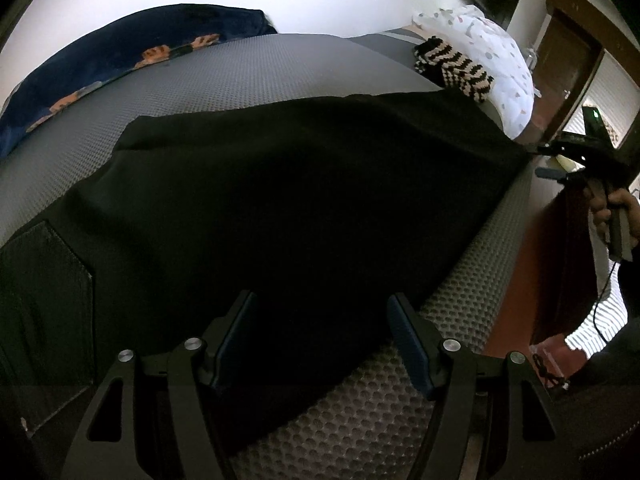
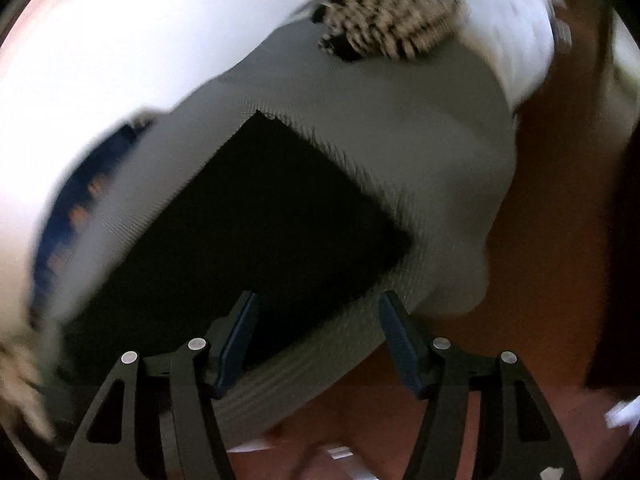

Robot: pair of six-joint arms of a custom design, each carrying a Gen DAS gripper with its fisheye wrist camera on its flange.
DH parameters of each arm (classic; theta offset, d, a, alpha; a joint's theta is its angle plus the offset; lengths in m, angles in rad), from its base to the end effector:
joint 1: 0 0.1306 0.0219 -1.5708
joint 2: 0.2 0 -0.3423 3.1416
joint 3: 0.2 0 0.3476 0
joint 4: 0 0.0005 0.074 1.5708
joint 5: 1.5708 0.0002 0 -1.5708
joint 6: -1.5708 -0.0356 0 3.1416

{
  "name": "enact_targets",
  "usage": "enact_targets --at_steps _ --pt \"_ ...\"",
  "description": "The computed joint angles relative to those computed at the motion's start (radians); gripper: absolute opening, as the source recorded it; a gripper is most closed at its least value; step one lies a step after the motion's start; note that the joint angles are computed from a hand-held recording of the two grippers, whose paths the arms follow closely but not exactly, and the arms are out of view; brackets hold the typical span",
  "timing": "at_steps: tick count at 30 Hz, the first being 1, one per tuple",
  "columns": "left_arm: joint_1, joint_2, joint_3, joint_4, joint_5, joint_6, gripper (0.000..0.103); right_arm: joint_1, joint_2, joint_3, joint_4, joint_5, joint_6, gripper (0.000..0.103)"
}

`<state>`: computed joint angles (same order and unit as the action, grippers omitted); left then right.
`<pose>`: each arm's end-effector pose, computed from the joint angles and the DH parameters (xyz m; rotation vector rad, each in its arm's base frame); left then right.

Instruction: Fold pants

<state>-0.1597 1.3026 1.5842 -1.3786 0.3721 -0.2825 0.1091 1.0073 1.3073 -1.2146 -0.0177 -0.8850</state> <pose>0.3742 -0.0739 0.4732 0.6889 2.5232 -0.4522 0.2972 0.0327 0.4663 0.9535 2.3533 0.4319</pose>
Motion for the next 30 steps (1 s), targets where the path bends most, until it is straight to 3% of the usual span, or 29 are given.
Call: enact_targets --at_steps 3,7,12,17,20,24,30 --pt "-0.001 -0.004 -0.005 0.005 -0.003 -0.001 0.07 -0.037 -0.055 -0.089 0.124 -0.104 -0.111 0.052" --pt "-0.003 -0.005 -0.007 0.008 -0.005 0.004 0.07 -0.058 -0.057 -0.125 0.189 -0.106 -0.149 0.043" --pt "-0.007 -0.015 -0.02 0.021 -0.01 0.015 0.072 -0.095 -0.043 -0.151 0.279 -0.092 -0.169 0.04" --pt "-0.018 -0.019 -0.027 0.027 -0.017 0.022 0.078 -0.121 -0.004 -0.137 0.277 -0.088 -0.167 0.012" --pt "-0.009 0.0 0.003 -0.004 -0.003 0.038 0.078 -0.115 0.01 -0.103 0.244 -0.084 -0.163 0.009" --pt "0.048 0.022 0.052 -0.041 0.034 0.124 0.078 -0.073 0.026 -0.037 0.259 -0.081 -0.138 0.008" --pt "0.197 0.019 0.12 -0.053 0.068 0.22 0.078 0.076 0.188 0.192 0.283 -0.126 -0.055 0.008"
